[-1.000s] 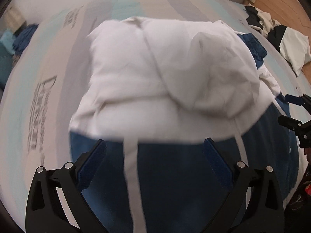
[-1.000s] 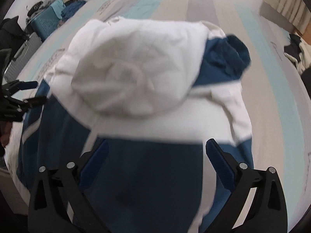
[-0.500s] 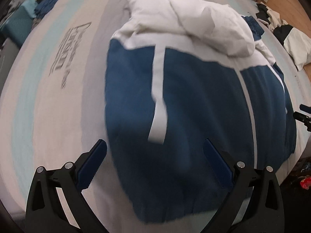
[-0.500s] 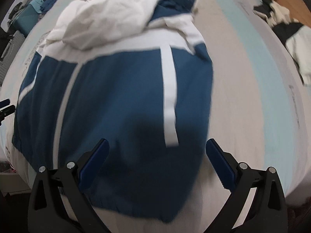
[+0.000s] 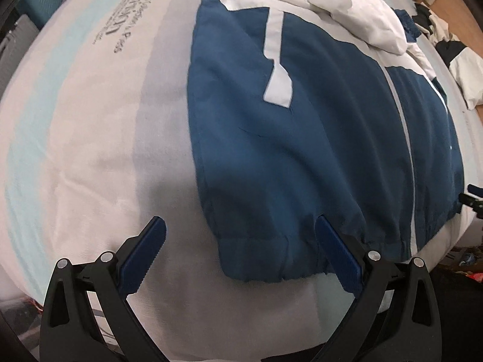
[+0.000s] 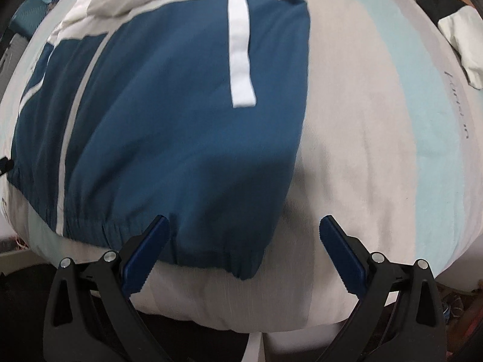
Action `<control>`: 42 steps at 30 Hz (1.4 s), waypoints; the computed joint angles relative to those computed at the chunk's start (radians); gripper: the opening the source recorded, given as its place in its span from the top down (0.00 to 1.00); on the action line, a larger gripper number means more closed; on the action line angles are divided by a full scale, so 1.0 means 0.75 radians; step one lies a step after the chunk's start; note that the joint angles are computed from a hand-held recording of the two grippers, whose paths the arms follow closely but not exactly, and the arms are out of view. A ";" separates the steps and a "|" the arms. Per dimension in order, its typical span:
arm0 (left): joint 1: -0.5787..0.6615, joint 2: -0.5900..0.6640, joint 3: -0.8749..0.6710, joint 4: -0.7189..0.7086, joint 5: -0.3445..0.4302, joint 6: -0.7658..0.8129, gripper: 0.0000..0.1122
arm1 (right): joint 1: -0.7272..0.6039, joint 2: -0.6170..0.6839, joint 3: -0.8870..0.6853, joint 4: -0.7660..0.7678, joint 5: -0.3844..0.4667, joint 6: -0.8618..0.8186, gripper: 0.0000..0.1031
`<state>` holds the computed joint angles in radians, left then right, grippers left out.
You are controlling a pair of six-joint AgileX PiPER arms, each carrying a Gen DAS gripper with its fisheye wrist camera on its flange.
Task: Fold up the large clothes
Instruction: 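Close both tools on the blue elastic hem of the jacket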
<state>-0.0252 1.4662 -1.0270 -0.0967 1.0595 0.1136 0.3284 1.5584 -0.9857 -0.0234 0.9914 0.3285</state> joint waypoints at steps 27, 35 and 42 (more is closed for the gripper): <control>-0.008 0.266 -0.129 -0.145 0.143 -0.091 0.14 | -0.233 0.168 0.008 0.235 -0.066 -0.308 0.23; 0.064 0.283 -0.126 -0.153 0.192 -0.008 0.13 | -0.293 0.194 -0.083 0.289 0.031 -0.377 0.35; 0.118 0.414 -0.247 -0.162 0.207 -0.045 0.14 | -0.294 0.224 -0.115 0.279 0.043 -0.350 0.35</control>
<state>0.0632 1.7768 -1.2121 -0.2185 1.2145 0.0798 0.1076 1.7263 -1.0718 0.1860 1.0236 0.0660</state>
